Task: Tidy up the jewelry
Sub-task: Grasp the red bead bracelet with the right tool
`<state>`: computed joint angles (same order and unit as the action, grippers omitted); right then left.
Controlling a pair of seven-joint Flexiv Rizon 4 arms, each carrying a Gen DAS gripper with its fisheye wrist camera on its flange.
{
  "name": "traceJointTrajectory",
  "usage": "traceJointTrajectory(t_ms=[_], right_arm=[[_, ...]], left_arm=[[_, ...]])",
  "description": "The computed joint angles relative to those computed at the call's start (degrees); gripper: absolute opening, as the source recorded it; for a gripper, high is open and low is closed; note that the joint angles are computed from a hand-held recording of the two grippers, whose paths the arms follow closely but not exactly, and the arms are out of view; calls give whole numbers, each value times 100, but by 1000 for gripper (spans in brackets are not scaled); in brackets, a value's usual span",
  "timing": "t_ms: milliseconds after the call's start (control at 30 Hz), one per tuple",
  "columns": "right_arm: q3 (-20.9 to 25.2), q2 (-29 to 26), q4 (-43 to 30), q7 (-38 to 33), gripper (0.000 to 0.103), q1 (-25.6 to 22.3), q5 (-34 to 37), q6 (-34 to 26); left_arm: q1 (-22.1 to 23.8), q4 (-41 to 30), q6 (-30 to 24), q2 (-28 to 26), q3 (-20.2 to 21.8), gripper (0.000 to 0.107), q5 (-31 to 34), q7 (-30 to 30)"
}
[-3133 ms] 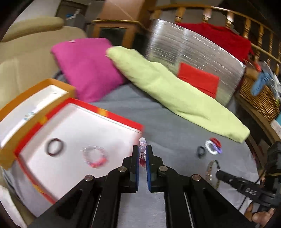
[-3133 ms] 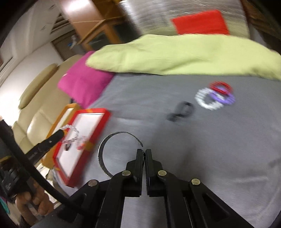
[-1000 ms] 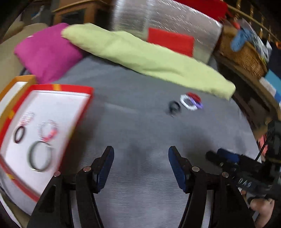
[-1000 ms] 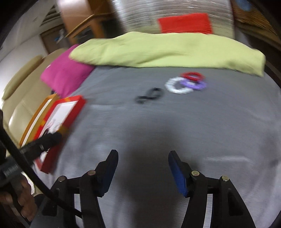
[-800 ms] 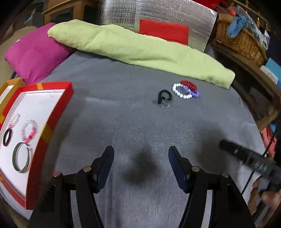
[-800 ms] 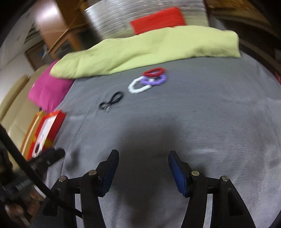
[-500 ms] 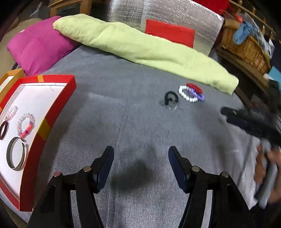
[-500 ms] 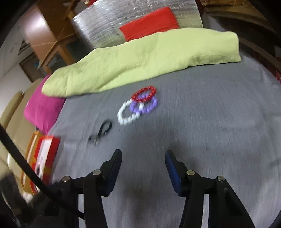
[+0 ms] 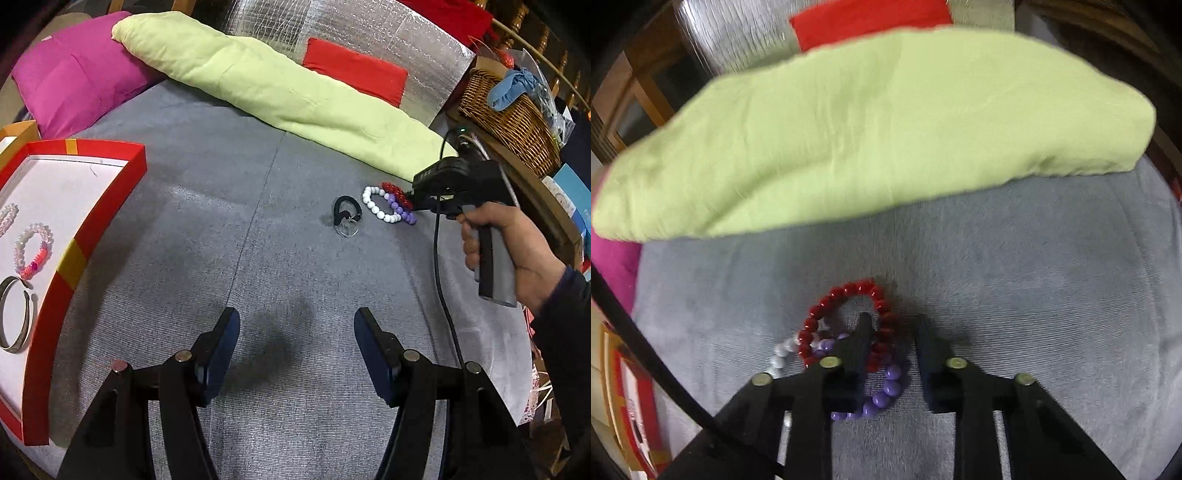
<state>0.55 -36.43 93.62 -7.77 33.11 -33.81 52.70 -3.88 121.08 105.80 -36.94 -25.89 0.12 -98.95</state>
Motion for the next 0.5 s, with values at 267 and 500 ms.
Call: traceJointTrajectory(t_ms=[267,500], right_arm=[[-367,657,977,1091,10,251,-930,734],[-567,1736,2794,3710,10,320,-3300,1924]], left_arm=[[-278,-6,130,50,308,65,-15,6],[-755,-102,73,88,764,65,-194,74]])
